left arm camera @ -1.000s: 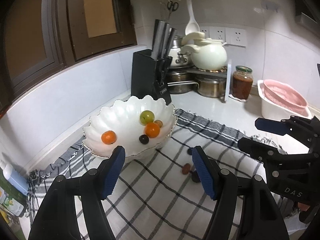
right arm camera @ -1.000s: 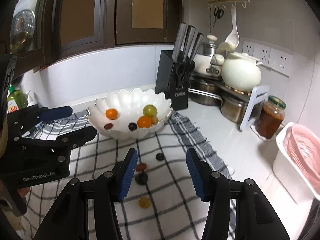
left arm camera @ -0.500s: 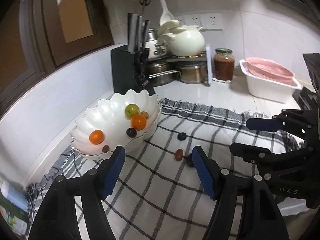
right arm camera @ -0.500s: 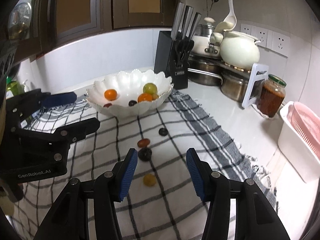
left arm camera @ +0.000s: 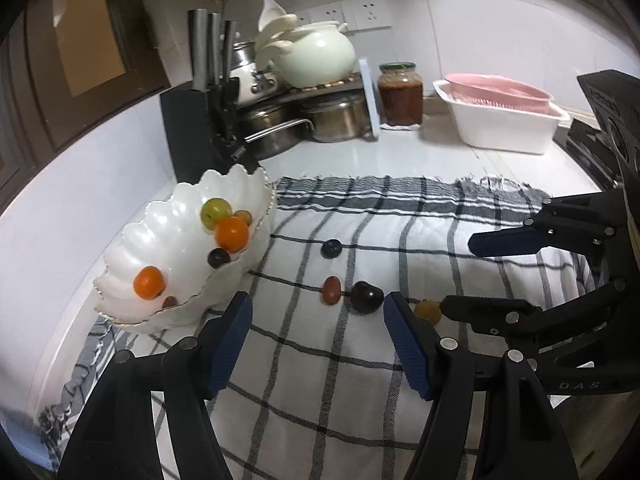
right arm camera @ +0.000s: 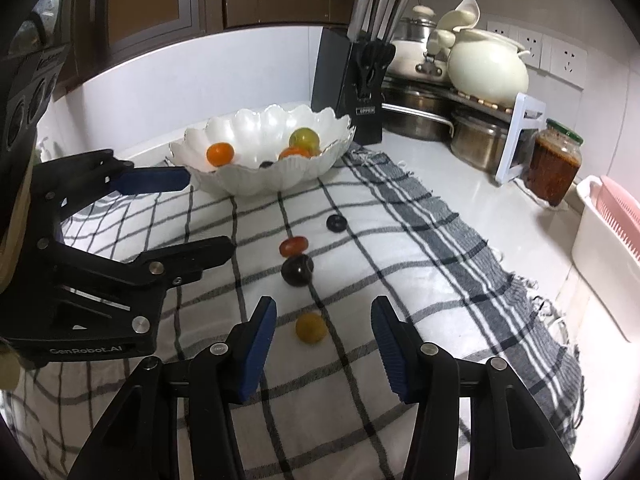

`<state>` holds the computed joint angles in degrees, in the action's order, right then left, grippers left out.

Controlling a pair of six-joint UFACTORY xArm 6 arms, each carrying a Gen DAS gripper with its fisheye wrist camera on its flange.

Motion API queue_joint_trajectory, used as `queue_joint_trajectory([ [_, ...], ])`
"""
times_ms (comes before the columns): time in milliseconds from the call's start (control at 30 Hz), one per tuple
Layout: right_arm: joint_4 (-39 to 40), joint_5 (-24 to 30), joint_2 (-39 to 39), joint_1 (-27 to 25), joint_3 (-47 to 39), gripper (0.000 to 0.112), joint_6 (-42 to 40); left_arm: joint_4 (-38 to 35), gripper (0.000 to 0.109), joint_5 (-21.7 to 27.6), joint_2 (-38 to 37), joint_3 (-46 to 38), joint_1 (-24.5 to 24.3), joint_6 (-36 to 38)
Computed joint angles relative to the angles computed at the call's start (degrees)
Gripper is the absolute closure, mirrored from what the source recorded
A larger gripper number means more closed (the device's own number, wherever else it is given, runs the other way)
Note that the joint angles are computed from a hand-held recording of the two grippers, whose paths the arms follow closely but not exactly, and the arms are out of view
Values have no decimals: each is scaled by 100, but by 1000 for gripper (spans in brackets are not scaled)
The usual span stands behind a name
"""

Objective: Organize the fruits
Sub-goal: 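Grasp the dark plum with the left tool while the right tool grasps another yellow-brown plum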

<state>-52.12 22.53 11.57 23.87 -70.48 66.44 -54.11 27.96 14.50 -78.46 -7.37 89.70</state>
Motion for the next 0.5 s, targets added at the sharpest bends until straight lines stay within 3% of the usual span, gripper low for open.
queue_joint_trajectory([
  [500, 385, -170, 420, -48, -168, 73, -145, 199, 55, 631, 632, -613, -19, 454],
])
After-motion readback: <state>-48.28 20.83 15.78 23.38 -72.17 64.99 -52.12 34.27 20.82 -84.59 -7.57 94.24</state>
